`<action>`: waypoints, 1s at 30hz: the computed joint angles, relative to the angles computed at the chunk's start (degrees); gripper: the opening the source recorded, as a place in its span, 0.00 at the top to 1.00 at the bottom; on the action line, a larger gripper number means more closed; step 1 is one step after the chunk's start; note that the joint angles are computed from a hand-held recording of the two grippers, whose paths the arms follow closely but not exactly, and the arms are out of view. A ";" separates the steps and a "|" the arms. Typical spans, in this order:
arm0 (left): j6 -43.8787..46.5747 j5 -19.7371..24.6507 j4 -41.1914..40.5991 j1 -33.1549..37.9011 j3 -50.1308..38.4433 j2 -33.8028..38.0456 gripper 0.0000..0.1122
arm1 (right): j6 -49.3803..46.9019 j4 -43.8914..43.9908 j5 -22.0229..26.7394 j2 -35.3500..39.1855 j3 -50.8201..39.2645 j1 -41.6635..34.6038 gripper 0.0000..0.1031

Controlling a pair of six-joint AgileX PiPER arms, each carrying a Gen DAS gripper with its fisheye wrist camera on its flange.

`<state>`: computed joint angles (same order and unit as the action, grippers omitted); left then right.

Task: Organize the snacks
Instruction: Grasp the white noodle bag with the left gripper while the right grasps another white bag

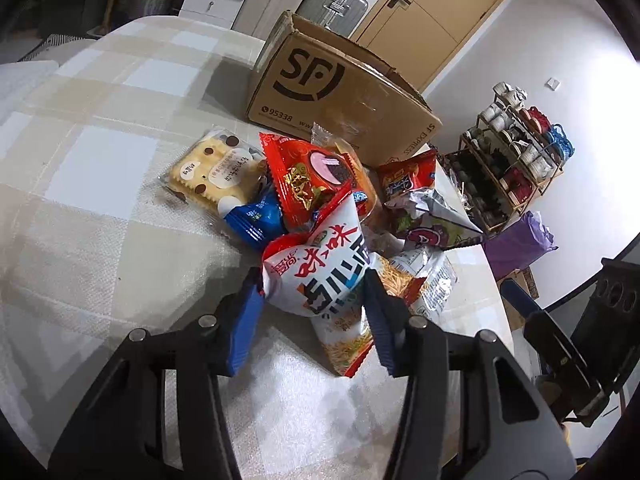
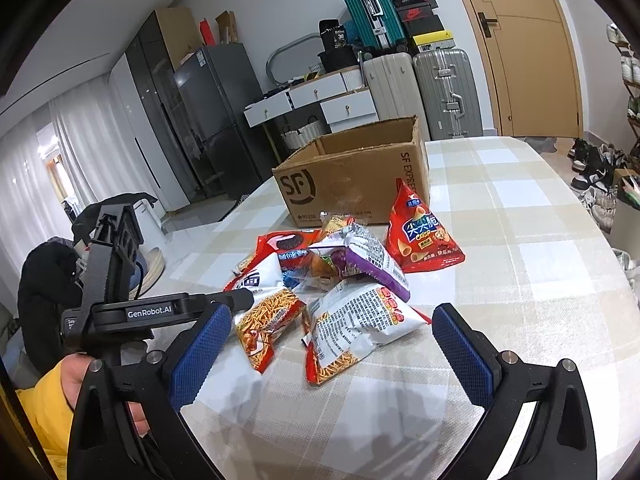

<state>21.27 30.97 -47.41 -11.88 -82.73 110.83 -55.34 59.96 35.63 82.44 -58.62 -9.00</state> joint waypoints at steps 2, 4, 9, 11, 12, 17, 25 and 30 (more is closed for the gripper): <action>1.16 -0.20 -1.01 0.13 1.02 -0.62 0.61 | 0.70 -0.45 -0.08 0.02 -0.08 0.13 0.01; 2.31 0.12 -1.86 0.67 1.71 -1.18 0.62 | 1.62 -1.20 0.12 0.22 -0.43 0.16 0.01; 6.21 -0.18 -4.60 2.22 5.49 -3.69 0.63 | 7.58 -6.93 0.20 2.57 -2.98 1.46 0.01; 7.20 0.01 -5.21 2.79 6.13 -4.16 0.64 | 8.67 -8.80 0.41 3.85 -4.15 2.03 0.01; 7.50 -0.24 -5.17 2.95 6.75 -4.70 0.64 | 9.50 -10.45 -0.20 4.71 -4.92 2.81 0.01; 9.83 -0.35 -6.64 4.03 8.73 -6.56 0.64 | 15.25 -18.31 -0.61 9.17 -9.57 5.85 0.01; 13.40 -0.05 -9.26 5.85 11.37 -9.07 0.64 | 28.46 -30.39 -0.41 15.97 -17.15 9.34 0.04; 14.16 0.46 -10.10 6.61 11.72 -9.28 0.64 | 33.20 -38.40 1.40 18.83 -20.37 11.18 0.13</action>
